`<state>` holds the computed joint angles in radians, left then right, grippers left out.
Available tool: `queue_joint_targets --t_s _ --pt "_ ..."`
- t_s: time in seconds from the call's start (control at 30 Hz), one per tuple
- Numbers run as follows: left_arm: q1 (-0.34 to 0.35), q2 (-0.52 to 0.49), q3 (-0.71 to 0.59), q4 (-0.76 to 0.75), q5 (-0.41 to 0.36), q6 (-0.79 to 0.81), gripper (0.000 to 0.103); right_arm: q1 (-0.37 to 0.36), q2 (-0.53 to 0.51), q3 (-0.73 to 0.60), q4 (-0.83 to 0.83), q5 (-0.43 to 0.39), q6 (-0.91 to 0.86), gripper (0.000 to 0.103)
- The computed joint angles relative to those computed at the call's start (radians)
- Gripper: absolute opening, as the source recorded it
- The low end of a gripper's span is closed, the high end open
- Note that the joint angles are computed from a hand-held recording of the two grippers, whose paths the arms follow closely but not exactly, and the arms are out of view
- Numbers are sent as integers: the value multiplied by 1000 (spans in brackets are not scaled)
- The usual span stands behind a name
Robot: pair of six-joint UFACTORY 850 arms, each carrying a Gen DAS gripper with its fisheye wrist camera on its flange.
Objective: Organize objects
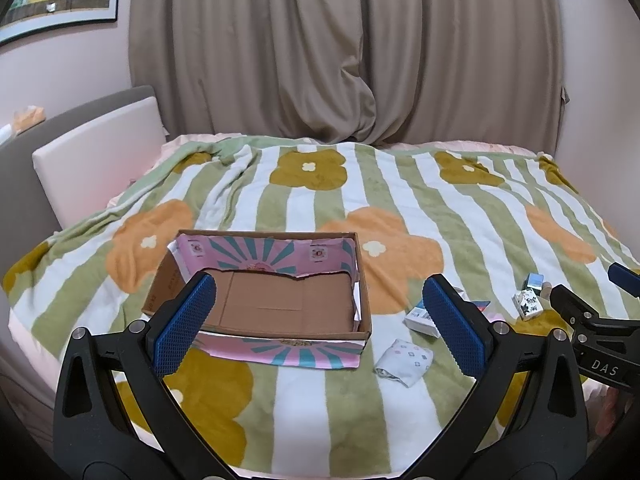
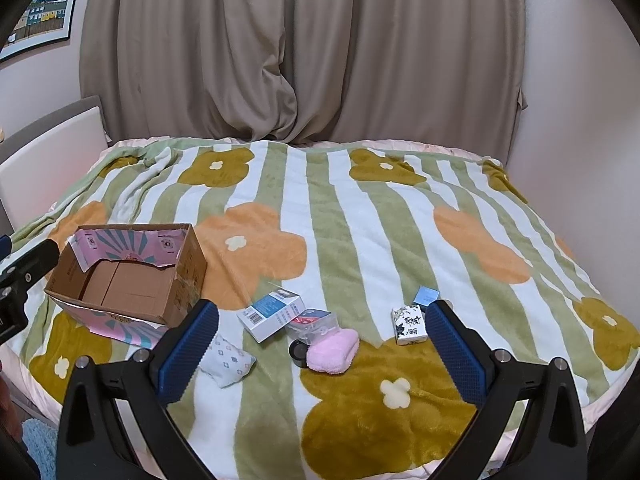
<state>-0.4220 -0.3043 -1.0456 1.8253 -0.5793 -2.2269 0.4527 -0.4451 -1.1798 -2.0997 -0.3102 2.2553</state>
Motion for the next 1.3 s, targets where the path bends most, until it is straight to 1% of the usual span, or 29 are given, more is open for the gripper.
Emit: queue_joint_targets --t_s 0.43,0.67,0.8,1.07,1.2,1.3 --pt "3 -2 -2 -8 -1 6 103 2 -1 -1 5 -4 -5 103" --pt "8 -12 -7 -5 11 3 103 2 -3 -11 25 -1 -26 103" --pt "13 -14 -8 -3 33 -1 103 0 -5 -15 29 4 -30 103" --pt "17 -11 -13 4 58 -12 103 -16 -8 -21 37 22 -49 103" --pt "17 -3 -18 15 55 -18 103 -34 4 -25 44 21 -99 103" --pt "17 -23 -37 -17 63 18 103 -56 6 -33 44 39 -125 103"
